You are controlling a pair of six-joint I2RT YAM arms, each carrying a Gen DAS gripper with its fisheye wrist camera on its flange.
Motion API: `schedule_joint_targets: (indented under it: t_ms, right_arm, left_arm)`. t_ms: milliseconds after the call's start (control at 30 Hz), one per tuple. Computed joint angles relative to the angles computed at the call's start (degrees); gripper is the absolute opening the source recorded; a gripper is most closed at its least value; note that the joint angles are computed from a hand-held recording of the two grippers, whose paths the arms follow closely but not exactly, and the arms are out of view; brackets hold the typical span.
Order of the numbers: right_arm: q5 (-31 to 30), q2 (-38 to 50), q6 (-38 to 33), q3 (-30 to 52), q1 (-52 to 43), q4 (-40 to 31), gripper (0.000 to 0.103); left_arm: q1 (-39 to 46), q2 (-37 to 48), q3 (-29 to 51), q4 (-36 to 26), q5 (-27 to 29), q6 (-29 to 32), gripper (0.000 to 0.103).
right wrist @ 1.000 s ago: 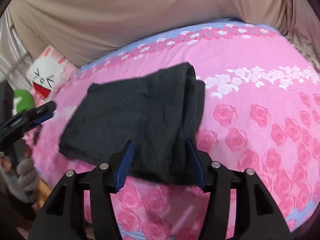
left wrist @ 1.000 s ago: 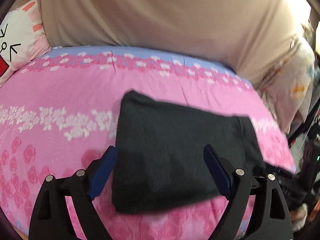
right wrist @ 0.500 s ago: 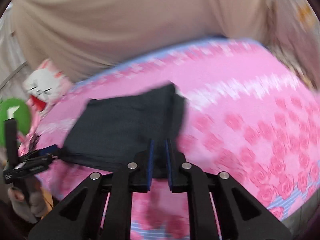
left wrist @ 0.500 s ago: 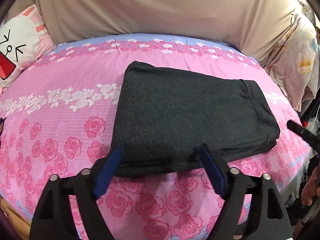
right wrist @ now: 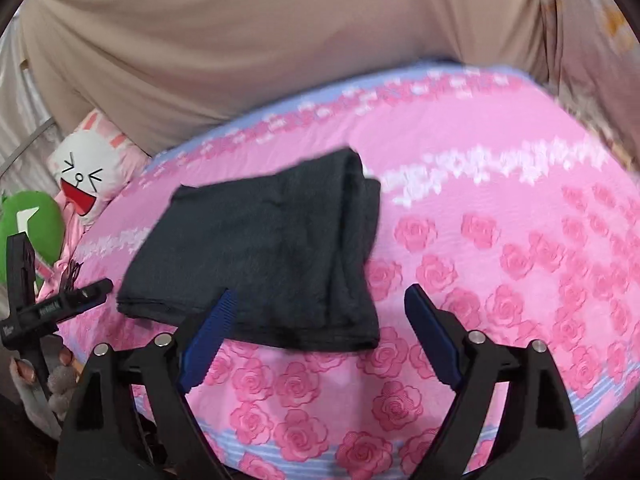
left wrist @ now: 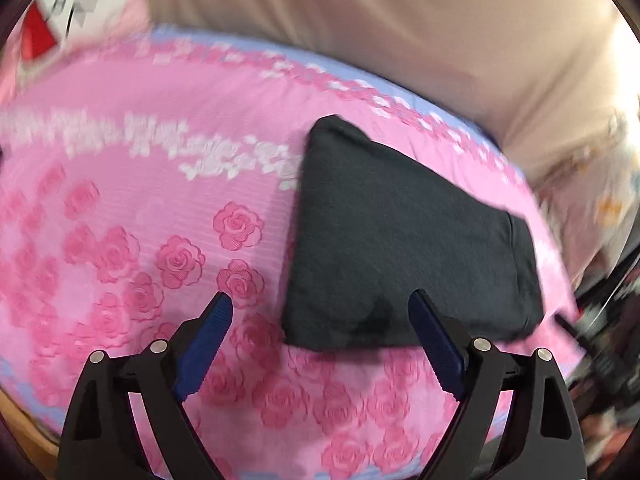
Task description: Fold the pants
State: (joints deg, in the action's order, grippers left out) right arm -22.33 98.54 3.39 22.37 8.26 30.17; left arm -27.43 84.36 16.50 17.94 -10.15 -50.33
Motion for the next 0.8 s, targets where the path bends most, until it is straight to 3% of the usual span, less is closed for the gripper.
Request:
schedule_joint_targets:
  t_ms: [67, 100, 133, 167, 200, 233, 267, 367, 467, 533, 567, 633, 667, 733, 767, 800]
  right_arm:
    - [-2.0, 6.0, 0.9, 3.5, -0.6, -0.4, 0.085]
    - [-3.2, 8.4, 1.3, 4.9, -0.9, -0.5, 0.085]
    - [-3.4, 10.0, 2.4, 4.2, -0.6, 4.1, 0.080]
    - [-3.3, 10.5, 1.9, 5.2, 0.3, 3.6, 0.057]
    - [-4.0, 10.2, 1.9, 6.2, 0.8, 2.0, 0.049]
    - [-5.0, 9.1, 2.1, 7.0, 0.9, 0.0, 0.033]
    - [-4.4, 7.4, 1.9, 6.8, 1.3, -0.9, 0.030]
    - [-6.9, -3.6, 0.1, 3.3, 0.6, -5.9, 0.029]
    - [-7.5, -7.4, -4.5, 1.2, -0.4, -11.0, 0.032]
    - [-4.7, -1.2, -6.5, 2.3, -0.2, -11.4, 0.040]
    - [-2.6, 2.0, -6.2, 2.7, -0.1, -10.3, 0.049]
    - [-5.5, 2.4, -3.8, 0.9, -3.0, -6.3, 0.058]
    - [-5.2, 0.0, -3.3, -0.2, -3.2, -5.8, 0.051]
    - [-0.1, -10.2, -2.6, -4.3, -0.3, -2.4, 0.047]
    - [1.7, -14.0, -3.3, -4.8, 1.7, -2.8, 0.038]
    - [2.6, -16.5, -3.8, -4.3, 3.6, -3.7, 0.032]
  left_arm:
    - [5.6, 5.4, -0.8, 7.7, 7.6, 0.2, 0.088]
    - [5.5, 5.2, -1.2, 9.1, 6.6, 0.3, 0.088]
    - [6.2, 6.1, 0.0, 8.5, 7.5, 0.8, 0.088]
    - [7.2, 7.2, 0.6, 9.8, 9.9, 1.9, 0.075]
    - [7.7, 8.5, 1.2, 10.9, 12.3, 2.9, 0.029]
    - [7.5, 9.2, 3.1, 8.2, 12.9, 3.5, 0.025]
    - [6.3, 7.9, 4.3, 4.9, 10.6, 3.7, 0.022]
    - [2.3, -2.2, 3.6, -3.1, 6.8, 3.9, 0.020]
    - [-2.1, -10.1, 2.8, -12.6, 3.7, 2.6, 0.021]
    - [-4.2, -6.1, 3.7, -14.9, 2.2, 1.2, 0.024]
    - [-4.9, -3.4, 4.6, -15.4, 1.3, 0.8, 0.029]
    - [-8.4, -0.7, 7.0, -18.1, -5.0, -1.4, 0.035]
    - [-10.3, -0.6, 8.4, -20.7, -7.8, -2.2, 0.035]
    - [-13.7, -1.1, 11.7, -26.2, -13.7, -3.4, 0.036]
    - [-15.5, -1.8, 13.3, -28.4, -17.3, -3.4, 0.039]
    - [-16.3, -2.6, 14.6, -29.2, -19.6, -2.8, 0.049]
